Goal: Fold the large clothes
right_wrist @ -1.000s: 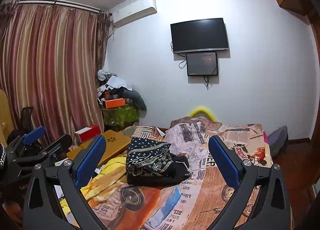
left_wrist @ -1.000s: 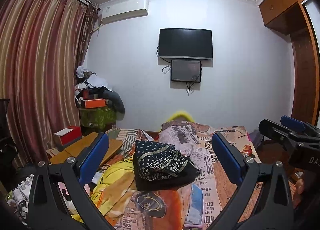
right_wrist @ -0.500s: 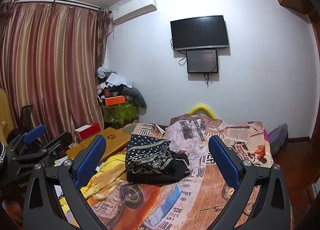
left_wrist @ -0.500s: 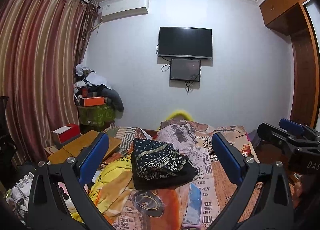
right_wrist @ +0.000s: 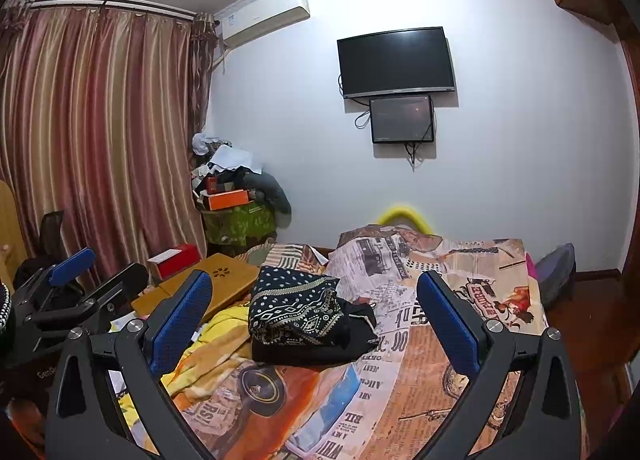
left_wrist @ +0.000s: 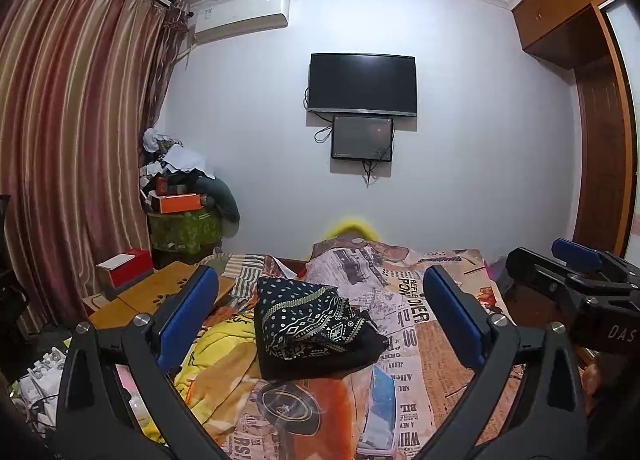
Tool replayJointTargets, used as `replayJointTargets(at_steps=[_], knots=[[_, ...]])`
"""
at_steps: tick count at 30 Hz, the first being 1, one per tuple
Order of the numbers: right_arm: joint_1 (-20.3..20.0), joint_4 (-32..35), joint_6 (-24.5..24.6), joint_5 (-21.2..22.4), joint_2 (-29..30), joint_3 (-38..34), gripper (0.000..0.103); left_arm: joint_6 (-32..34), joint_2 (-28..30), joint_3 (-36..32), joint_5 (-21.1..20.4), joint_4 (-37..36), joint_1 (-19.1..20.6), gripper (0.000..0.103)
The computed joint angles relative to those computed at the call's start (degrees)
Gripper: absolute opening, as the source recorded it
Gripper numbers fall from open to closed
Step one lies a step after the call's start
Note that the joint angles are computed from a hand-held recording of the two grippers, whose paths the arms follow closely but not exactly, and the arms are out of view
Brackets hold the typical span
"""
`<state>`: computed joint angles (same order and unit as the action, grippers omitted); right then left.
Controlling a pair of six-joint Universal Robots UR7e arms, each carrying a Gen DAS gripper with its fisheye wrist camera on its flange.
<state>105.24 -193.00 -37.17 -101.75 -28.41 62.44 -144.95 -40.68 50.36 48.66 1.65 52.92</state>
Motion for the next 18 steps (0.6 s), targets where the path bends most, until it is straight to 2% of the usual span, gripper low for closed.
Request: replayJointTargets(at_steps=[18], knots=[[-0.2,0.5,0.5,-0.5,0.2,-0.7,0.102,-4.4,2.4,-4.6,1.6,6.1,0.3,0.103]])
